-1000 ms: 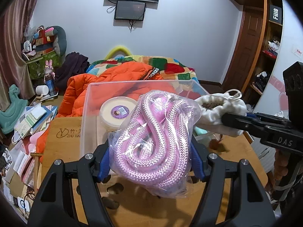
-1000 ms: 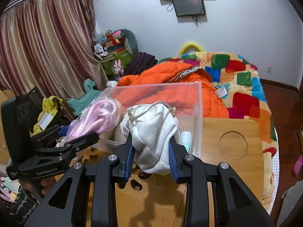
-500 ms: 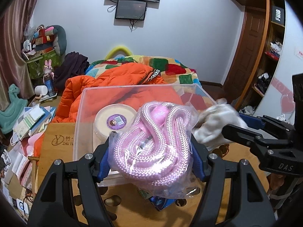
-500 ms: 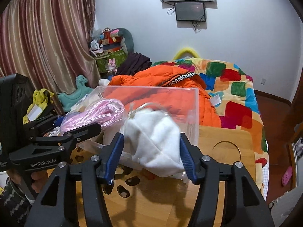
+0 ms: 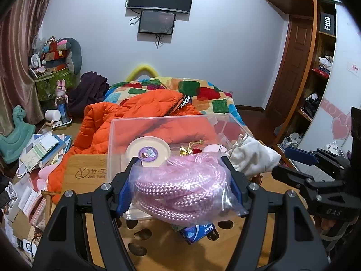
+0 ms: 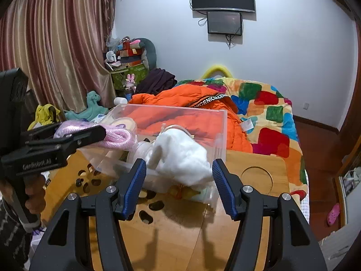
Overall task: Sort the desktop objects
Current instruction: 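Carry the rope bag and white pouch into the clear box and release both, then grasp the green card with the left tool while the right tool grasps the beige block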
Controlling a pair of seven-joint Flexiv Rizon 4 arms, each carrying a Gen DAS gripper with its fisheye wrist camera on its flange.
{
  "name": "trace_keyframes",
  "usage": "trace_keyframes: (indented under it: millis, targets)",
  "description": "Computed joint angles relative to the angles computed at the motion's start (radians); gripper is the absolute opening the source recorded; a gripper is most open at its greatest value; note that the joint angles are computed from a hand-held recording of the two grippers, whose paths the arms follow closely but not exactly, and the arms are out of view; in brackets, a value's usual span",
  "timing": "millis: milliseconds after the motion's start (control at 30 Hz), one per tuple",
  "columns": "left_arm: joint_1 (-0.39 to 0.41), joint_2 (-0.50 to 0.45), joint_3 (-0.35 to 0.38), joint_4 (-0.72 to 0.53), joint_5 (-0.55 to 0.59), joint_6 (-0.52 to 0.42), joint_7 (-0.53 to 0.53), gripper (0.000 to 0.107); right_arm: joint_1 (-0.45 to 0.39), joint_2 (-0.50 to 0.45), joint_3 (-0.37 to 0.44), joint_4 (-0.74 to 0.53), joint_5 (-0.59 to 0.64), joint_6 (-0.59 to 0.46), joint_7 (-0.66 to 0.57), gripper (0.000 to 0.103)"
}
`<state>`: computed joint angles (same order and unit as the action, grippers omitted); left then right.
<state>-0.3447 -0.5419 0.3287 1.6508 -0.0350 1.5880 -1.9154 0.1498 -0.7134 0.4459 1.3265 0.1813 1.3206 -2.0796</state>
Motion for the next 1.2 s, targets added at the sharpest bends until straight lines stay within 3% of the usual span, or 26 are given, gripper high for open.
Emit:
trace_keyframes:
  millis: [133,233,367,567,800,967,1200]
  targets:
    - [-0.028,0.005,0.039,-0.001,0.017,-0.009,-0.013,0.069,-0.018,0.023,0.024,0.044,0.018,0.029,-0.021,0.069]
    - [-0.070,-0.007,0.108,-0.034,0.042,-0.063,-0.055,0.069,-0.033,0.032,0.045,0.066,0.029,0.031,-0.038,0.069]
    - [-0.028,0.022,0.067,-0.009,0.071,-0.037,-0.077,0.069,-0.045,0.046,0.061,0.097,0.042,0.030,-0.060,0.069]
    - [-0.090,0.053,0.134,0.028,0.143,-0.021,-0.118,0.069,-0.042,0.046,0.060,0.111,0.054,0.010,-0.073,0.069]
    - [-0.091,0.084,0.112,0.088,0.188,-0.029,-0.117,0.069,-0.028,0.043,0.047,0.120,0.072,-0.017,-0.066,0.069]
    - [-0.035,0.097,0.028,0.136,0.183,-0.034,-0.095,0.069,-0.023,0.033,0.040,0.117,0.082,-0.047,-0.058,0.069]
    - [-0.002,0.088,-0.032,0.155,0.161,-0.044,-0.076,0.069,-0.004,0.024,0.016,0.119,0.086,-0.066,-0.055,0.069]
